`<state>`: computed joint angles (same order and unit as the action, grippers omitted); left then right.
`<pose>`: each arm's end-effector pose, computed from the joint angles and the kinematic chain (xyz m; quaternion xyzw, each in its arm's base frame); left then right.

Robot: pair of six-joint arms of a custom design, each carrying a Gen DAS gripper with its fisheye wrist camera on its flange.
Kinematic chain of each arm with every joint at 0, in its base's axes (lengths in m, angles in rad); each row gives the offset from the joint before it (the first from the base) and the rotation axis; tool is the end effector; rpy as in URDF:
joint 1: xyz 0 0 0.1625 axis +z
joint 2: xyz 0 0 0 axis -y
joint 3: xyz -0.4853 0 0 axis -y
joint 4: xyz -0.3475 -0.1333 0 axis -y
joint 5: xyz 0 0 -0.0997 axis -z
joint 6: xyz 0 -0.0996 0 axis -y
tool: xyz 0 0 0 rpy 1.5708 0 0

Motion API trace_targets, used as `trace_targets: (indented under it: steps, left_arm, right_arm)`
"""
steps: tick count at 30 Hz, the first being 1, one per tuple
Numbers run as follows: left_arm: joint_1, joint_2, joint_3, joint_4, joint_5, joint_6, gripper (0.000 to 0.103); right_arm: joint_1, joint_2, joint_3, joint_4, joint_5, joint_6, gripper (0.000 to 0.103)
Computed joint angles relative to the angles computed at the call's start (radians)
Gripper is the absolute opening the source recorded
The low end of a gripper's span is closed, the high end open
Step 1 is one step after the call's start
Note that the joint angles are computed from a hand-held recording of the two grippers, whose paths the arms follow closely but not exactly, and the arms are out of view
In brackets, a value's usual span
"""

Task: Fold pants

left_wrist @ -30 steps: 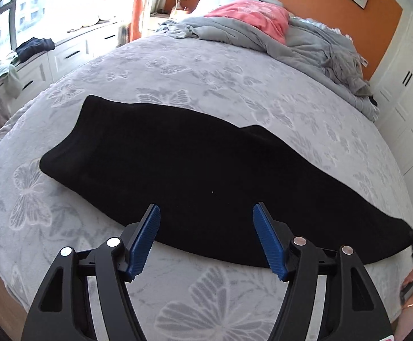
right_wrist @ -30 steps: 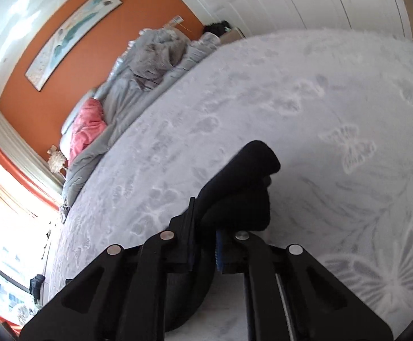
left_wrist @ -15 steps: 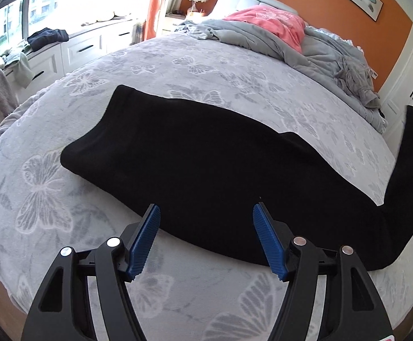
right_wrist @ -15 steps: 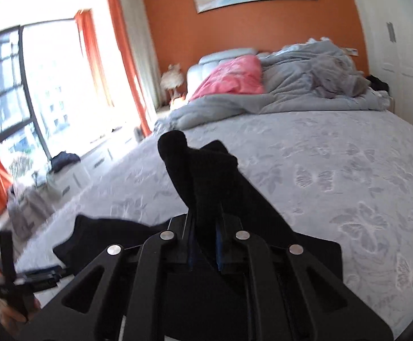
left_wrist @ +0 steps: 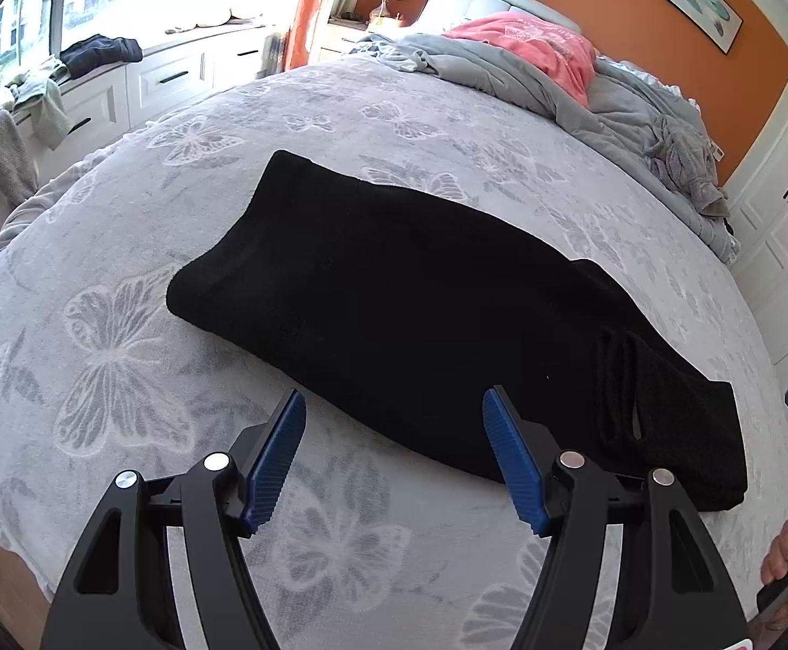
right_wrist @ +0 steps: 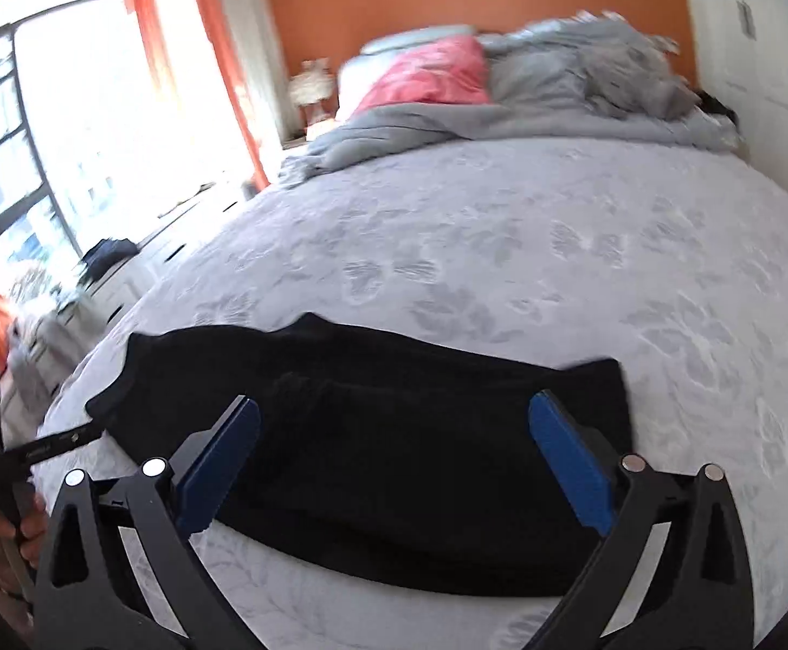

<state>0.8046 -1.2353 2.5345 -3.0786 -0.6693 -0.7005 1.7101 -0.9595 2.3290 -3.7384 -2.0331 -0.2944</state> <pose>-0.0996 -0.4084 0.2462 -0.0159 0.8962 -0.3596 0.2592 0.1549 -0.4644 0.2286 0.1060 -0.8951 0.3607 0.2398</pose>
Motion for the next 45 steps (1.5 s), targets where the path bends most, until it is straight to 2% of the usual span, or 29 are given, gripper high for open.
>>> trace_targets:
  steps: [1,2,4,6,9,10,11,12,13,14,16,18,20,21,22,23,24,25,26,27,29,31,34,37,41,42,43,44,45]
  left_arm:
    - [-0.002,0.001,0.002,-0.005,-0.005,-0.003,0.065]
    - [-0.003,0.003,0.005,-0.012,-0.010,-0.004,0.065]
    - [-0.008,0.012,0.011,-0.028,-0.022,-0.006,0.065]
    - [-0.015,0.023,0.014,-0.029,-0.028,-0.017,0.066]
    - [-0.025,0.047,0.021,-0.060,-0.054,-0.032,0.068]
    - [-0.030,0.057,0.023,-0.075,-0.058,-0.038,0.068]
    - [-0.037,0.069,0.027,-0.086,-0.054,-0.048,0.068]
    - [-0.043,0.082,0.028,-0.095,-0.047,-0.058,0.068]
    - [-0.048,0.095,0.028,-0.105,-0.042,-0.064,0.068]
    - [-0.052,0.107,0.026,-0.108,-0.039,-0.071,0.068]
    - [-0.053,0.124,0.016,-0.107,-0.041,-0.071,0.068]
    - [-0.055,0.132,0.011,-0.105,-0.037,-0.078,0.068]
    - [-0.053,0.134,0.012,-0.122,-0.047,-0.075,0.068]
    - [-0.051,0.135,0.012,-0.126,-0.051,-0.074,0.068]
    - [-0.047,0.136,0.007,-0.121,-0.052,-0.070,0.068]
    - [-0.043,0.133,0.001,-0.097,-0.047,-0.079,0.068]
    - [-0.034,0.125,-0.005,-0.080,-0.048,-0.088,0.068]
    - [-0.023,0.113,-0.007,-0.073,-0.050,-0.098,0.068]
    - [-0.010,0.091,-0.004,-0.079,-0.049,-0.116,0.068]
    - [0.007,0.064,0.006,-0.108,-0.055,-0.134,0.068]
    - [0.065,-0.005,0.029,-0.180,-0.088,-0.200,0.073]
    - [0.137,-0.055,0.037,-0.224,-0.145,-0.248,0.074]
    - [0.216,-0.072,0.008,-0.212,-0.213,-0.238,0.074]
    - [0.221,-0.048,-0.005,-0.202,-0.183,-0.240,0.074]
    - [0.179,-0.023,0.000,-0.183,-0.135,-0.259,0.074]
    - [0.172,-0.016,-0.003,-0.189,-0.138,-0.243,0.074]
    - [0.166,-0.010,-0.006,-0.196,-0.140,-0.225,0.074]
    - [0.161,-0.005,-0.010,-0.192,-0.137,-0.218,0.074]
    - [0.158,0.001,-0.012,-0.193,-0.136,-0.211,0.074]
  right_arm:
    - [-0.046,-0.028,-0.004,0.075,-0.036,0.071,0.098]
    - [-0.103,-0.060,-0.006,0.162,-0.030,0.153,0.098]
    - [-0.216,-0.113,0.005,0.274,0.086,0.243,0.098]
    - [-0.289,-0.135,0.019,0.332,0.210,0.240,0.098]
    - [-0.310,-0.117,0.029,0.324,0.281,0.188,0.097]
    - [-0.302,-0.105,0.034,0.306,0.283,0.170,0.079]
    - [-0.289,-0.090,0.031,0.306,0.265,0.153,0.053]
    - [-0.277,-0.079,0.033,0.292,0.250,0.150,0.031]
    - [-0.255,-0.077,0.036,0.271,0.229,0.150,0.024]
    - [-0.233,-0.086,0.040,0.250,0.215,0.134,0.023]
    - [-0.201,-0.133,0.068,0.178,0.236,0.098,0.020]
    - [-0.181,-0.156,0.086,0.115,0.201,0.062,0.020]
    - [-0.192,-0.139,0.060,0.140,0.110,0.073,0.020]
    - [-0.192,-0.116,0.040,0.178,0.032,0.068,0.020]
    - [-0.189,-0.081,0.019,0.214,-0.047,0.058,0.022]
    - [-0.193,-0.060,0.017,0.209,-0.084,0.050,0.027]
    - [-0.185,-0.057,0.027,0.165,-0.093,0.043,0.036]
    - [-0.162,-0.058,0.028,0.136,-0.124,0.030,0.037]
    - [-0.133,-0.055,0.036,0.066,-0.163,0.005,0.038]
    - [-0.106,-0.047,0.050,-0.026,-0.186,-0.032,0.043]
    - [-0.069,-0.041,0.078,-0.138,-0.157,-0.082,0.056]
    - [-0.048,-0.045,0.079,-0.110,-0.092,-0.078,0.060]
    - [-0.006,0.018,0.062,-0.037,-0.038,-0.120,0.060]
    - [0.071,0.160,0.018,-0.011,-0.065,-0.230,0.062]
    - [0.143,0.329,-0.075,0.007,-0.138,-0.334,0.062]
    - [0.150,0.360,-0.096,-0.006,-0.156,-0.359,0.061]
    - [0.156,0.390,-0.124,-0.025,-0.188,-0.371,0.044]
    - [0.156,0.390,-0.144,-0.009,-0.187,-0.342,0.031]
    - [0.157,0.365,-0.149,0.029,-0.160,-0.278,0.012]
